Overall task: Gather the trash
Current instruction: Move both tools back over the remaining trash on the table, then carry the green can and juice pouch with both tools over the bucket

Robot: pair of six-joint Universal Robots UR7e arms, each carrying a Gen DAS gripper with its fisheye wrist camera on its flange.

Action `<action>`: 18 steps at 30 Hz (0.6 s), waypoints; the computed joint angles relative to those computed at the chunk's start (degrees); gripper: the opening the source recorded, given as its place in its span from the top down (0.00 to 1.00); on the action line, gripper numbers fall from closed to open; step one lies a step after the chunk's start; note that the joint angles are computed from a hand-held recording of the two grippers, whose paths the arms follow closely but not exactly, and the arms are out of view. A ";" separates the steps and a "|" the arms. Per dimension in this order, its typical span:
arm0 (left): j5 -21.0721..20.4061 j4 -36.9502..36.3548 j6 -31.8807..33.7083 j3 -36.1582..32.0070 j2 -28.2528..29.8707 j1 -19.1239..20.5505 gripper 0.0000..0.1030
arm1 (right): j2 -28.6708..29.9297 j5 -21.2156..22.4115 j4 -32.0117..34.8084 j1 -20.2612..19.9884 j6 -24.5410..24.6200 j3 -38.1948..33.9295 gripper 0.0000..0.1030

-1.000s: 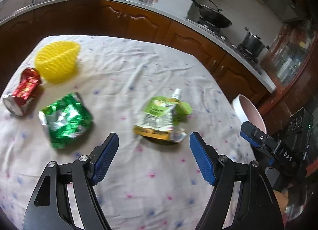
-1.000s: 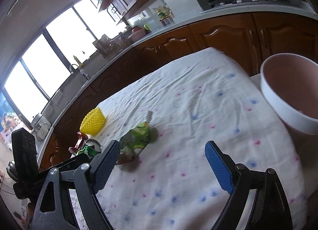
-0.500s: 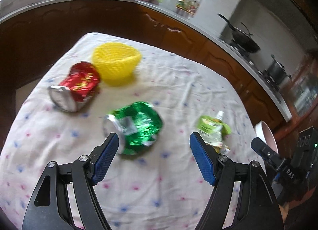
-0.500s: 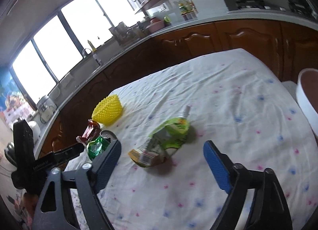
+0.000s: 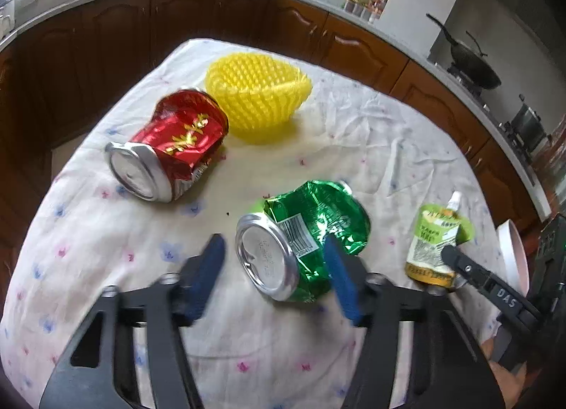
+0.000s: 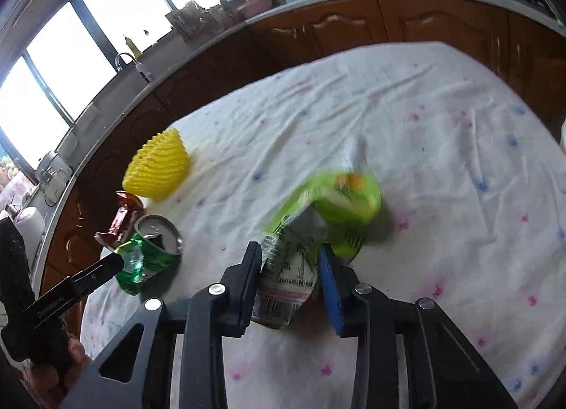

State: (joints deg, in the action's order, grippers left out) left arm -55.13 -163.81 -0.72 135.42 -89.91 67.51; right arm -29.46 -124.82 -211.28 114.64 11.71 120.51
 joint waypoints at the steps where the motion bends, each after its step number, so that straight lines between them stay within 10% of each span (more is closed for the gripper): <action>1: -0.32 0.44 0.09 -0.35 0.52 0.45 0.67 | 0.29 0.43 -0.82 -0.34 -0.54 0.09 0.68; 7: -1.53 -0.97 2.08 0.16 0.77 0.03 0.88 | 0.34 -0.25 -1.87 -0.08 -4.43 0.57 0.71; 18: -5.83 0.50 2.81 1.07 0.29 -2.78 0.91 | -4.13 -1.70 -4.76 0.18 -6.48 7.31 0.71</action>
